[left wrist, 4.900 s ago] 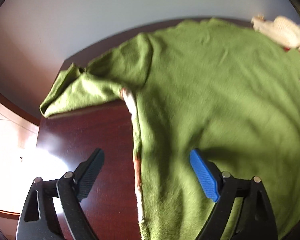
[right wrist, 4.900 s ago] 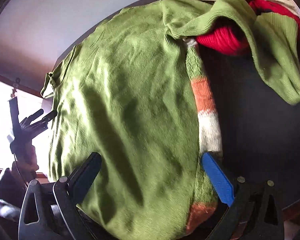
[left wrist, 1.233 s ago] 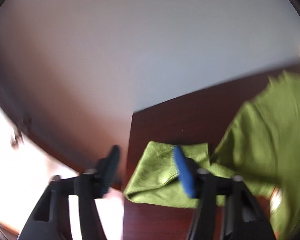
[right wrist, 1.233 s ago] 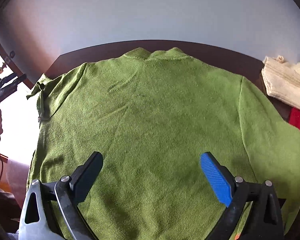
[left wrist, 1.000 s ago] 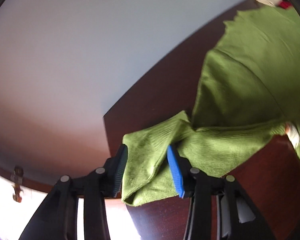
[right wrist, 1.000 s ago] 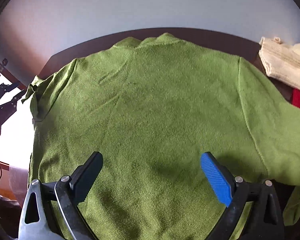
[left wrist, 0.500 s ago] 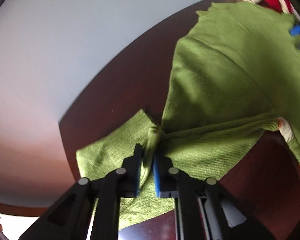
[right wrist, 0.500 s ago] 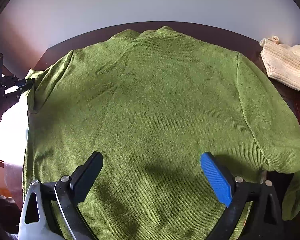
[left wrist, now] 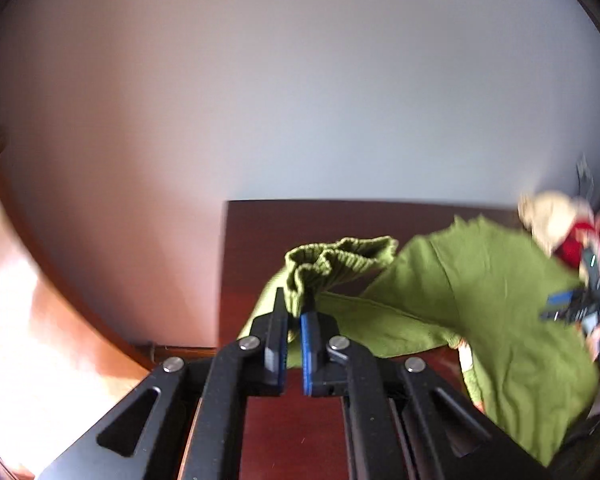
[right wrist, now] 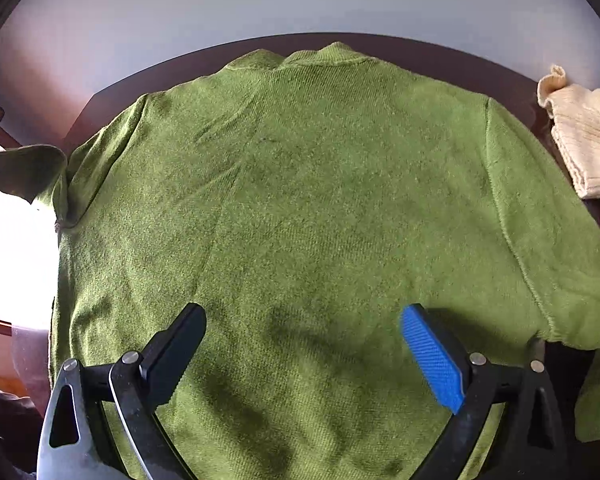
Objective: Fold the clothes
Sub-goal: 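Grasp the sweater sleeve with the left gripper and fold it inward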
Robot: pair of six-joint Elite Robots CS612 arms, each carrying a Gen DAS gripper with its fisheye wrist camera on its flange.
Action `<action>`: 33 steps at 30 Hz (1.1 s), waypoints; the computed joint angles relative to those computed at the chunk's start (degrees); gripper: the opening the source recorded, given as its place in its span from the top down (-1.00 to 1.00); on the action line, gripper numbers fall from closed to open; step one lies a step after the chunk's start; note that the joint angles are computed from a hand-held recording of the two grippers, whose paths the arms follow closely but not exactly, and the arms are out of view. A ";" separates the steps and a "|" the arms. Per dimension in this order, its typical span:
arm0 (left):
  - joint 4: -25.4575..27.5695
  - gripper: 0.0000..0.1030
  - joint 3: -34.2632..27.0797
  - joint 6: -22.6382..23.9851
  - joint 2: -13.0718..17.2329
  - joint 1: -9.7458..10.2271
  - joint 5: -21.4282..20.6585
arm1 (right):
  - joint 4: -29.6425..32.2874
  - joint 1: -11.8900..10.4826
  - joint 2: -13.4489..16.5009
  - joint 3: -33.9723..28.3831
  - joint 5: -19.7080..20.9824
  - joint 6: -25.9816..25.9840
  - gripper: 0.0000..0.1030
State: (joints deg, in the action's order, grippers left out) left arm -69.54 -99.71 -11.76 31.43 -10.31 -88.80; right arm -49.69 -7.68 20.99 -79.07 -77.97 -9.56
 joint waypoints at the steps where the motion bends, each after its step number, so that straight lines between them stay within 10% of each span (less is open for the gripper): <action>1: 0.09 0.85 -1.41 -3.83 0.71 0.69 1.46 | 0.15 0.12 -0.11 0.11 0.04 0.01 -0.94; 8: 19.10 0.88 -3.75 -34.82 2.74 7.57 15.05 | 1.43 0.82 -1.49 1.58 0.59 -3.41 -0.94; 13: 21.98 0.66 -0.32 -26.36 -2.10 5.38 24.85 | 1.04 1.22 -2.18 2.22 1.80 -6.49 -0.94; 16: 21.81 -0.14 2.44 -16.21 -3.77 1.06 23.54 | 0.94 1.34 -2.06 2.26 3.50 -6.99 -0.94; 20: 19.17 -0.24 4.34 -11.01 -4.28 -3.67 17.40 | 2.05 1.35 -1.46 2.07 4.38 -6.04 -0.94; 24: 17.32 -0.24 5.82 -21.66 -3.59 -2.41 8.32 | 2.62 0.85 -1.10 1.19 4.78 -5.68 -0.94; 27: 8.36 -0.25 3.72 -39.20 -0.15 0.43 -2.30 | 2.83 0.29 -0.79 0.58 4.58 -4.84 -0.94; 33: -0.24 -0.41 2.53 -57.09 3.31 1.22 -3.40 | 3.14 -0.17 -0.51 0.34 4.84 -4.76 -0.94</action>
State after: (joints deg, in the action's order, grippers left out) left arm -69.77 -97.18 -68.85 34.74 -9.09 -92.19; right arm -46.54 -7.85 20.48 -78.73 -73.13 -14.32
